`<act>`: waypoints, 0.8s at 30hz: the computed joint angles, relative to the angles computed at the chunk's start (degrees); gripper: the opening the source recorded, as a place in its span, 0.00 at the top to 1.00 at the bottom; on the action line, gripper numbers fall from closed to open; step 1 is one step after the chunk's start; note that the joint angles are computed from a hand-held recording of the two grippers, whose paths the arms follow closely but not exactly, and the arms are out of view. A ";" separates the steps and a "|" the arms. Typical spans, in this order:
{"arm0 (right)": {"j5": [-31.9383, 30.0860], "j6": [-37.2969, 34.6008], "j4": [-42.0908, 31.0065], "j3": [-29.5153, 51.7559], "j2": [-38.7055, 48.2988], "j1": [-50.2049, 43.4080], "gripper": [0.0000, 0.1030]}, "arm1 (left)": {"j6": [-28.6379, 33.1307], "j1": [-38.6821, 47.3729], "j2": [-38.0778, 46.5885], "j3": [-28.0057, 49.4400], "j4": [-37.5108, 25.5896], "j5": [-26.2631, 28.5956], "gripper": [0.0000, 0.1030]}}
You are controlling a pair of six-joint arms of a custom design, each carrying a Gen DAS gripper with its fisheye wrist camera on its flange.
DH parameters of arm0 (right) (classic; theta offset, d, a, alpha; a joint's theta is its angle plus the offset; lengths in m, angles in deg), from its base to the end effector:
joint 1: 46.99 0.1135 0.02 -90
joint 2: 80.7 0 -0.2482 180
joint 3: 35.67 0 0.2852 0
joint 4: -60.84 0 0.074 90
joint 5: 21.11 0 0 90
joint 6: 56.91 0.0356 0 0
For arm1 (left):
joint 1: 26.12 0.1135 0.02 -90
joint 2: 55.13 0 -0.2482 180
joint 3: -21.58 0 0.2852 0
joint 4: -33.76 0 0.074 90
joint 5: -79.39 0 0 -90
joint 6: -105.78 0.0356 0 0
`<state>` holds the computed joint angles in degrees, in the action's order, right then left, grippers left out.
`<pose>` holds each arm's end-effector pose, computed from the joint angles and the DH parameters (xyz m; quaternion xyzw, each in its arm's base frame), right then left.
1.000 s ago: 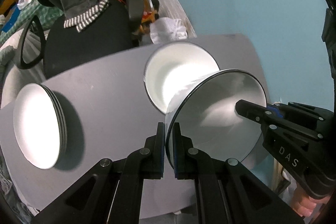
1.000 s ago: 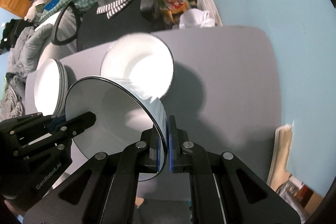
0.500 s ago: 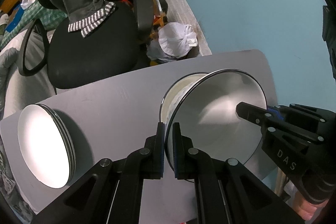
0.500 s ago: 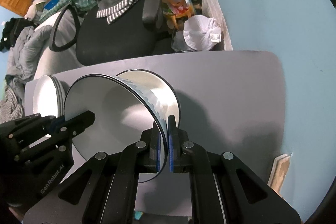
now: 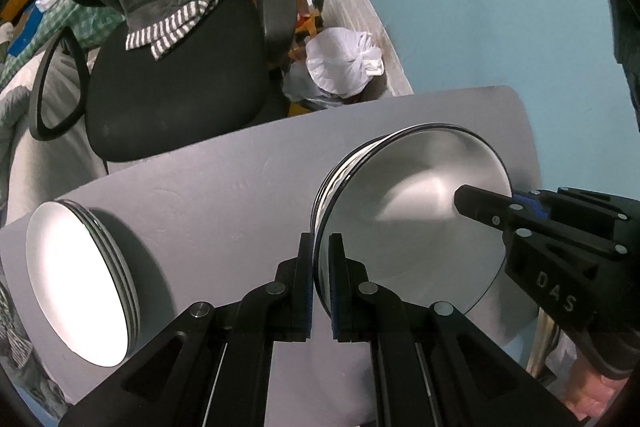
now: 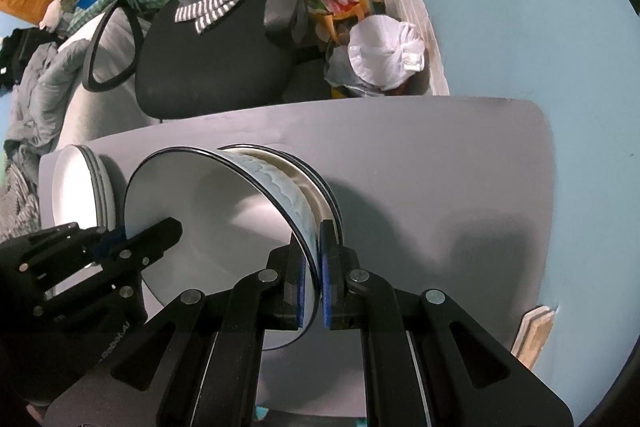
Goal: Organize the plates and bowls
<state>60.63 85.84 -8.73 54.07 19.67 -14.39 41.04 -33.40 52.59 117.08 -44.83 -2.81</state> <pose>0.3035 0.2002 0.1974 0.1678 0.9795 0.1105 0.0140 0.3691 -0.0520 0.1803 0.2790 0.9578 -0.0683 0.0037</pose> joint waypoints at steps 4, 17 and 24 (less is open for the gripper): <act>-0.46 -0.74 -0.89 0.75 0.51 -0.14 0.94 | -0.68 -0.36 1.14 1.30 -0.79 -0.40 0.94; -2.59 -1.22 -2.80 2.46 1.15 -0.79 0.82 | 0.45 -1.23 2.02 1.40 -0.63 -3.11 0.83; 0.15 -1.50 -4.72 4.35 1.08 -0.47 0.72 | 0.75 -0.80 -0.46 -0.01 0.83 -3.02 0.67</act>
<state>60.78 84.34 -13.45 58.41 20.74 -14.86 41.79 -34.20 52.13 117.07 -44.01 -5.82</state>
